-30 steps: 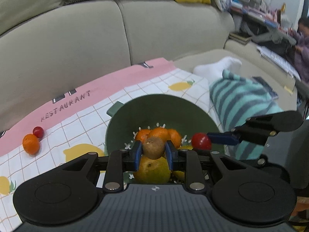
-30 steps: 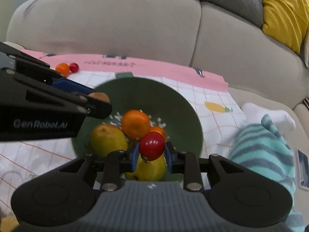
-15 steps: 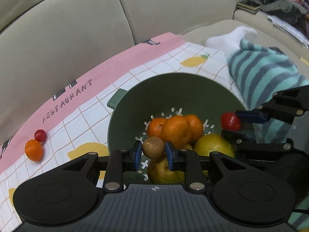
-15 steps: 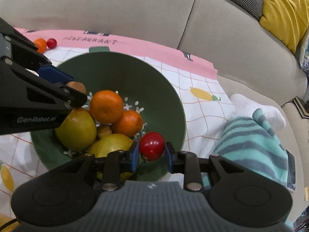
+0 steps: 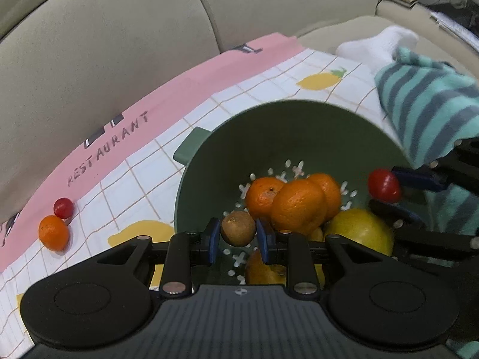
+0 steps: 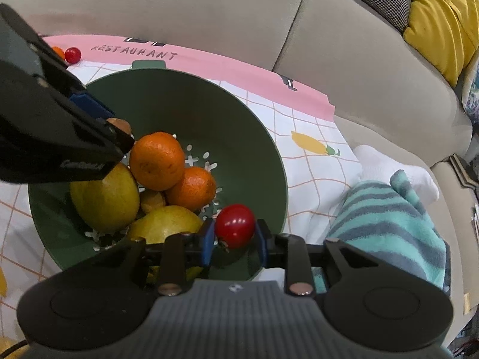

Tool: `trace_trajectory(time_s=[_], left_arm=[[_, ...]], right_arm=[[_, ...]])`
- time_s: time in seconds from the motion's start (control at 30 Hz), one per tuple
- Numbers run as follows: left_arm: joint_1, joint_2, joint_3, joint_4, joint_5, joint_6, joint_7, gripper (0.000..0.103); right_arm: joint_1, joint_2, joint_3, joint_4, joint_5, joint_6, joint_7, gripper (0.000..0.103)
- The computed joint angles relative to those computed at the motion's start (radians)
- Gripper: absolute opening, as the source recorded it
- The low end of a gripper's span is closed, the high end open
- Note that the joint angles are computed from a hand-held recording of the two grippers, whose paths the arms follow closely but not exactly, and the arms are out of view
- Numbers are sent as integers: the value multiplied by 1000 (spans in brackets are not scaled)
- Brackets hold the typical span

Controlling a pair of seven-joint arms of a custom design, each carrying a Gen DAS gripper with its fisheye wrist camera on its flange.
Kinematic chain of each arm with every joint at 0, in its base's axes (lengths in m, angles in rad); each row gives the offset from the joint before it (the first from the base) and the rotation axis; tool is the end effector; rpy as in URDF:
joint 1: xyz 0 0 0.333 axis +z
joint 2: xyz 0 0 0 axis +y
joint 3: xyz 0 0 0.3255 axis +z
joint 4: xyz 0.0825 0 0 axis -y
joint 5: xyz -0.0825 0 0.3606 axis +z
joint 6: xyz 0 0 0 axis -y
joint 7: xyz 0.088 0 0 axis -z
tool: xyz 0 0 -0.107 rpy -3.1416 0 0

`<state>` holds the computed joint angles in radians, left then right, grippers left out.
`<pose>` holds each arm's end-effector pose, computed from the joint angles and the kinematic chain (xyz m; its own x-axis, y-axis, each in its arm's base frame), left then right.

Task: Organize fruits
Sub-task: 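Open the right tool to drop the tomato while the left tool releases the brown fruit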

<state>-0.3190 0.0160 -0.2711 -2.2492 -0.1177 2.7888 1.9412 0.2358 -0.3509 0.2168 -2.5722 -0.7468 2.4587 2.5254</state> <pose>0.4578 -0.2995 0.4412 -0.7385 -0.6681 -0.0911 -0.5482 0.6736 -0.4957 0.3712 0.1830 0.4274 -0.0540 -0.9457 0.3204 -0.8599 -0.1191 -0.4963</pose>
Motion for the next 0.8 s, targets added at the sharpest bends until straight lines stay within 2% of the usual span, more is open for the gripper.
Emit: trace_trajectory(time_s=[0.4, 0.6, 0.8], left_arm=[[-3, 1, 0, -7, 57, 13, -41, 32], [-2, -6, 3, -11, 119, 14, -89, 37], [-1, -30, 5, -24, 122, 17, -95, 43]], right_arm=[[7, 0, 1, 2, -14, -10, -3, 25], [10, -8, 7, 3, -22, -16, 0, 32], [10, -26, 14, -2, -35, -13, 4, 36]])
